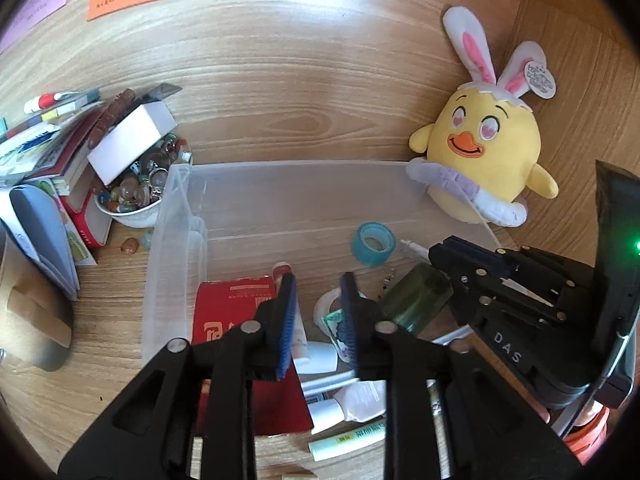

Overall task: Organize objects
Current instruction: 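Drop the white tube into the box with the left tool while the right tool drops the pen, then reach the left tool to the eraser while the right tool reaches the pale green tube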

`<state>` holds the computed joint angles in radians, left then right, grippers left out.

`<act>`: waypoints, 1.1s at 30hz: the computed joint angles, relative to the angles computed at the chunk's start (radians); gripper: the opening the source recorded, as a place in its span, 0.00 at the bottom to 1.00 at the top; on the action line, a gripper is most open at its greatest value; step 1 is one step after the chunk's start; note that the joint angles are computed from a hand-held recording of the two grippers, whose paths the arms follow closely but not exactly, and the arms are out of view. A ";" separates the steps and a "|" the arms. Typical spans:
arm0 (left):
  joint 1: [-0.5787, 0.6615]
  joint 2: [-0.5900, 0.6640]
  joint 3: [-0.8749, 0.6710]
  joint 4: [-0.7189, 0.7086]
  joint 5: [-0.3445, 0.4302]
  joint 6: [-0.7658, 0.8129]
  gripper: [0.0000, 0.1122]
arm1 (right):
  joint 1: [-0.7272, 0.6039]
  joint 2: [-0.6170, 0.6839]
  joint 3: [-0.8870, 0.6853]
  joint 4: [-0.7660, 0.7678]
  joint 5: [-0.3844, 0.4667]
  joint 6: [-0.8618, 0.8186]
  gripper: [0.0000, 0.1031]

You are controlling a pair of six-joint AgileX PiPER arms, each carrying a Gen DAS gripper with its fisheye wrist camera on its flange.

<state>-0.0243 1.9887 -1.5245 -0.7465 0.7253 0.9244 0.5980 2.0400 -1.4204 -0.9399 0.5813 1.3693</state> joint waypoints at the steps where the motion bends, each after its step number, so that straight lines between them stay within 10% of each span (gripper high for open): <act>1: 0.005 -0.004 0.003 -0.005 0.003 0.006 0.28 | 0.001 0.003 -0.006 0.008 0.004 -0.009 0.12; 13: 0.085 -0.166 0.192 -0.151 -0.050 0.217 0.62 | 0.069 -0.078 0.055 -0.122 0.097 0.113 0.62; 22: 0.132 -0.246 0.313 -0.205 -0.070 0.326 0.84 | 0.145 -0.134 0.121 -0.171 0.175 0.182 0.78; 33: 0.174 -0.263 0.424 -0.174 -0.076 0.383 0.85 | 0.200 -0.217 0.264 -0.193 0.113 0.310 0.80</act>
<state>0.1497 1.7255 -1.1009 -0.9200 0.6495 1.3074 0.7980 1.8235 -1.1567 -1.1333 0.6943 1.6794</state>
